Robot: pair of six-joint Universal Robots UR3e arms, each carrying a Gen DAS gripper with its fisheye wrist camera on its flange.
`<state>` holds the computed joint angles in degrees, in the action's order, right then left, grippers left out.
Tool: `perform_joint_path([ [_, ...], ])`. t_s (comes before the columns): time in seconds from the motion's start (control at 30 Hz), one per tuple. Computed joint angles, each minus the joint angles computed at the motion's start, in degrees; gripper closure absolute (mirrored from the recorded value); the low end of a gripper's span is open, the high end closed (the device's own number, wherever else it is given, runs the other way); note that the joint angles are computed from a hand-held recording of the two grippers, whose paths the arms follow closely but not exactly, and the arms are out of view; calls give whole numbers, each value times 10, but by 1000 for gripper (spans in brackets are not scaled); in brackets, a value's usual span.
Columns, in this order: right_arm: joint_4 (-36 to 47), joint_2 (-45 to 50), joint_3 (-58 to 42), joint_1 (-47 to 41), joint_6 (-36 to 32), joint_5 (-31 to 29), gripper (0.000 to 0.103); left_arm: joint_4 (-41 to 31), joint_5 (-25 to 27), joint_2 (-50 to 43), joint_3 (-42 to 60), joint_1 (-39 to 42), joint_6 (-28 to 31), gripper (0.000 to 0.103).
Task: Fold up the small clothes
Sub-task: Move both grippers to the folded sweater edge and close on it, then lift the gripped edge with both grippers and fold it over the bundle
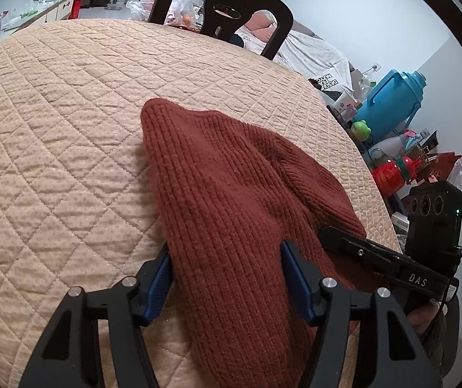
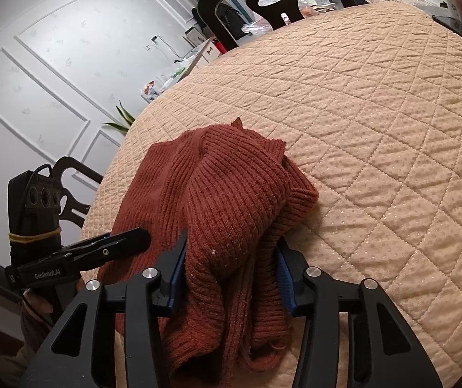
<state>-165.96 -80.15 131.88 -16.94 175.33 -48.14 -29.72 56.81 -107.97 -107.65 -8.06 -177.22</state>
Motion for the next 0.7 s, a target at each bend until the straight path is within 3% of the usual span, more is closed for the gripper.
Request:
perform_joint_path([
  [0.27, -23, -12, 1, 20, 22, -28, 65, 4, -1, 9, -7, 3, -3, 52],
  [0.7, -56, -33, 9, 45, 54, -47, 67, 26, 32, 38, -28, -9, -8, 55],
])
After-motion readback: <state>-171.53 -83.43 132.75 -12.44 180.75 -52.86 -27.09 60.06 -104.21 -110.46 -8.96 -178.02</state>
